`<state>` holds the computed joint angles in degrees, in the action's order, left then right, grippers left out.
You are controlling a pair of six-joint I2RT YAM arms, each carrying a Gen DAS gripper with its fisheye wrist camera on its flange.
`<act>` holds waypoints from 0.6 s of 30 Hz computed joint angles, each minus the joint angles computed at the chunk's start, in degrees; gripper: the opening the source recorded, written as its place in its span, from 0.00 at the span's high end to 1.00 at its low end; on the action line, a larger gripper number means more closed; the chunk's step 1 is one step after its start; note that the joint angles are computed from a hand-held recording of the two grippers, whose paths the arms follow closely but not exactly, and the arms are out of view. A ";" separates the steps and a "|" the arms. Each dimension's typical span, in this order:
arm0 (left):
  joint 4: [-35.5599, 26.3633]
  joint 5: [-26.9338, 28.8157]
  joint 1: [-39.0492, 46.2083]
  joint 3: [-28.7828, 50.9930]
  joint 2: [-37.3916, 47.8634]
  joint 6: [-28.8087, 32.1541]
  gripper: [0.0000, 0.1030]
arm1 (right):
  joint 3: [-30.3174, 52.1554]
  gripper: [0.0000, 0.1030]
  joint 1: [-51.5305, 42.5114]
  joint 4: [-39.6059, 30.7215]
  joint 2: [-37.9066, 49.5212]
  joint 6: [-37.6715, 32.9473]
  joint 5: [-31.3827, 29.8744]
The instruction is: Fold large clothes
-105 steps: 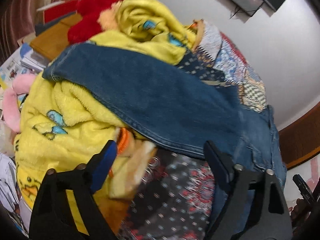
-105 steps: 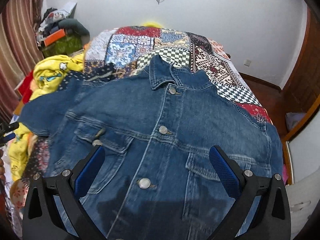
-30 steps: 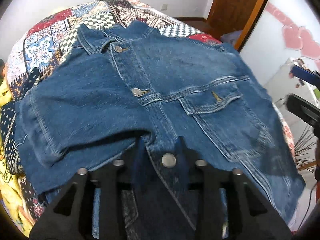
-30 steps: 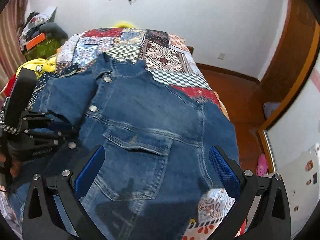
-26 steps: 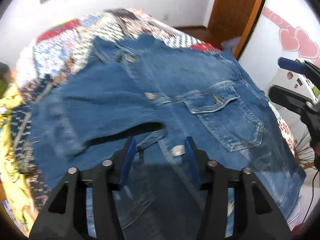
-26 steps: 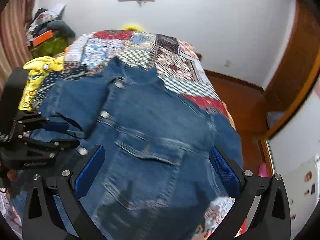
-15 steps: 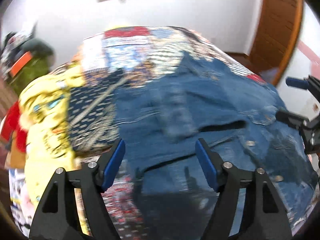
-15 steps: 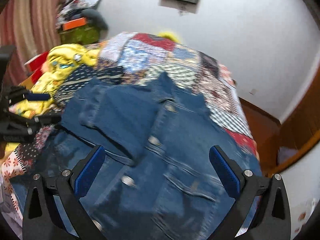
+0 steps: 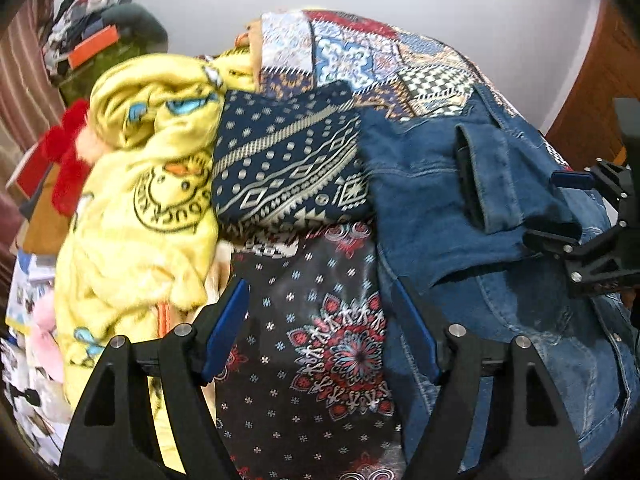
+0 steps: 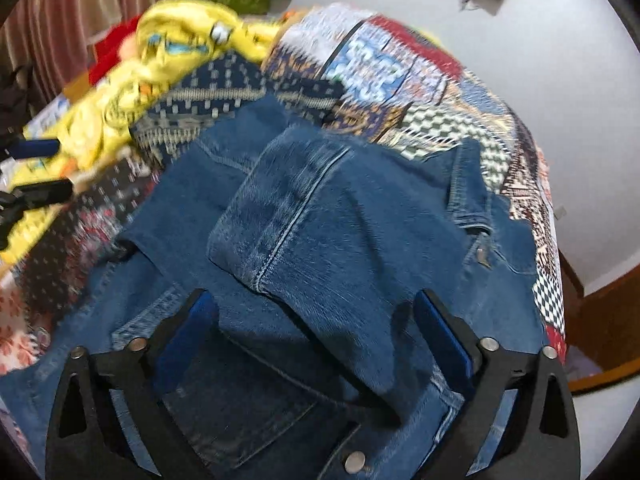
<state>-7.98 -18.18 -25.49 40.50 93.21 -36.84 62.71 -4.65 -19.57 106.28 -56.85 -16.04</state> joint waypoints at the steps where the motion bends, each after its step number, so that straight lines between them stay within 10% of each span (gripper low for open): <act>1: 0.85 0.74 0.54 -0.43 0.55 -0.14 0.29 | 0.31 0.13 0.86 0.66 1.11 -0.73 1.84; 7: 3.40 2.94 1.75 -1.30 2.31 -1.32 0.29 | 3.08 0.26 1.33 -1.54 4.06 -3.78 1.81; 14: 0.51 1.00 -0.42 0.26 0.73 -2.24 0.29 | 5.62 0.75 1.88 -5.89 4.85 -2.62 0.26; 18: -2.51 -0.94 -2.11 2.19 -0.37 -2.37 0.29 | 9.35 0.83 -1.06 -10.04 4.42 -0.25 -4.58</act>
<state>-10.49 -19.12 -27.60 42.69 92.84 -39.21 72.06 -5.71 -29.61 110.70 -57.10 -20.61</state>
